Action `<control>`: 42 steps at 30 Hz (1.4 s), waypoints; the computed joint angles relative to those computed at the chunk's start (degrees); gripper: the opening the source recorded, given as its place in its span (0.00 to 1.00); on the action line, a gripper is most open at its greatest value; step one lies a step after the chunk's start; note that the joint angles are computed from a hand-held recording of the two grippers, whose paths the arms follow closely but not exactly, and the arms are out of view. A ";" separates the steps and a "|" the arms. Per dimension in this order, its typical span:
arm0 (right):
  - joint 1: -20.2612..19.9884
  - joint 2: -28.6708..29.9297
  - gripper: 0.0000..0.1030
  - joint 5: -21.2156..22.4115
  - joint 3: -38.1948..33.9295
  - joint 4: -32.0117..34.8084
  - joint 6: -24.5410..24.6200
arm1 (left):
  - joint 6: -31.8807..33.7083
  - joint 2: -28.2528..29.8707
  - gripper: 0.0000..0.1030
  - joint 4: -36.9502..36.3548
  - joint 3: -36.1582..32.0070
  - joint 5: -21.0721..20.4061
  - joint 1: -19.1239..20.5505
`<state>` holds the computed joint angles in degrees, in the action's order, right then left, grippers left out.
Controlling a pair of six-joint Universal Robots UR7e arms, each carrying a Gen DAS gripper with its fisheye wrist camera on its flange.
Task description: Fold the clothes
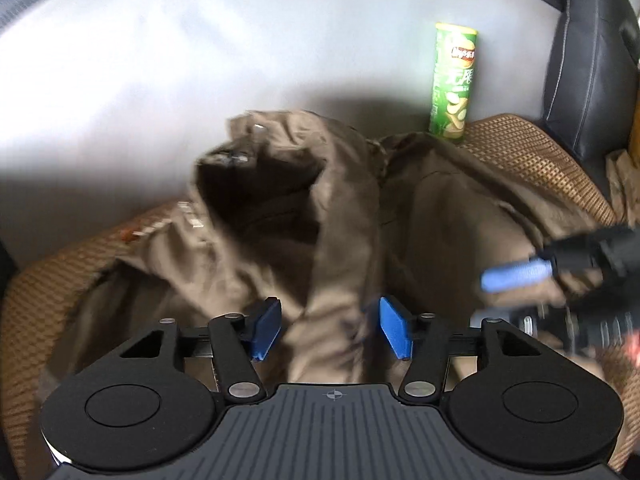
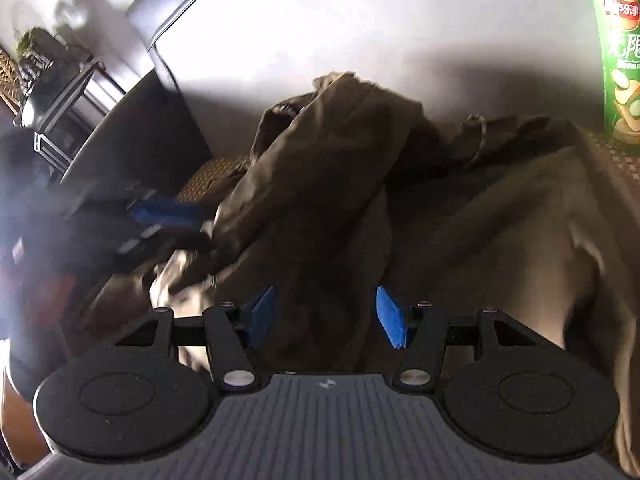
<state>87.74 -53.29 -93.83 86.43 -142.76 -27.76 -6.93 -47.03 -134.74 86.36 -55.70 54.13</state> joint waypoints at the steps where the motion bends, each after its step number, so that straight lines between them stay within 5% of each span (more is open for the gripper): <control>1: 0.02 -0.24 0.60 0.12 0.67 -0.76 -0.59 | -0.20 0.92 0.74 0.89 -1.24 -1.42 0.41; 5: -1.36 -2.30 0.62 1.24 5.12 -4.43 -0.39 | -2.18 7.38 0.76 8.88 -9.16 -0.36 1.11; 6: -1.61 -2.23 0.62 1.06 5.72 -5.57 0.06 | -2.75 8.91 0.69 10.72 -11.34 -1.62 1.71; 7: -1.88 -2.11 0.62 0.96 6.25 -6.77 0.48 | -3.31 10.13 0.23 13.12 -13.64 -4.38 2.41; 8: -2.20 -1.96 0.62 1.06 6.68 -7.83 0.80 | -3.89 11.11 0.08 15.35 -15.93 -8.52 3.36; 12: -3.55 -3.24 0.62 1.67 8.24 -9.36 2.91 | -2.67 9.40 0.05 8.45 -14.66 -27.26 6.53; 16: -4.77 -5.38 0.62 3.08 9.75 -9.67 2.88 | -6.09 8.76 0.16 6.20 -13.17 -33.87 8.58; 18: -5.13 -5.67 0.62 2.50 9.84 -10.74 3.43 | -11.07 9.54 0.33 7.25 -12.90 -32.08 9.05; 21: -5.46 -5.74 0.62 1.25 9.54 -12.25 5.29 | -15.23 10.19 0.34 8.82 -11.43 -28.84 8.63; 23: -5.47 -5.69 0.63 0.09 9.02 -12.63 6.97 | -14.22 7.96 0.37 3.76 -7.66 -31.01 8.06; 27: -4.94 -6.67 0.63 0.75 8.55 -10.56 5.39 | -13.64 -0.57 0.78 -7.66 2.23 -30.28 4.86; 33: -3.47 -6.64 0.66 5.52 8.58 -8.95 6.17 | -26.39 -15.36 0.80 -20.48 21.97 -14.03 0.28; 38: -1.53 -3.99 0.66 6.82 7.08 -8.61 5.97 | -31.04 -17.97 0.79 -22.95 27.90 -14.82 0.42; 42: 0.21 -1.89 0.72 5.64 5.09 -8.90 6.24 | -34.35 -20.66 0.79 -26.77 32.93 -6.34 -1.96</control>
<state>87.95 -55.18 -88.18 91.53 -151.66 -21.51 -41.27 -67.69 -161.50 119.29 -62.04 52.17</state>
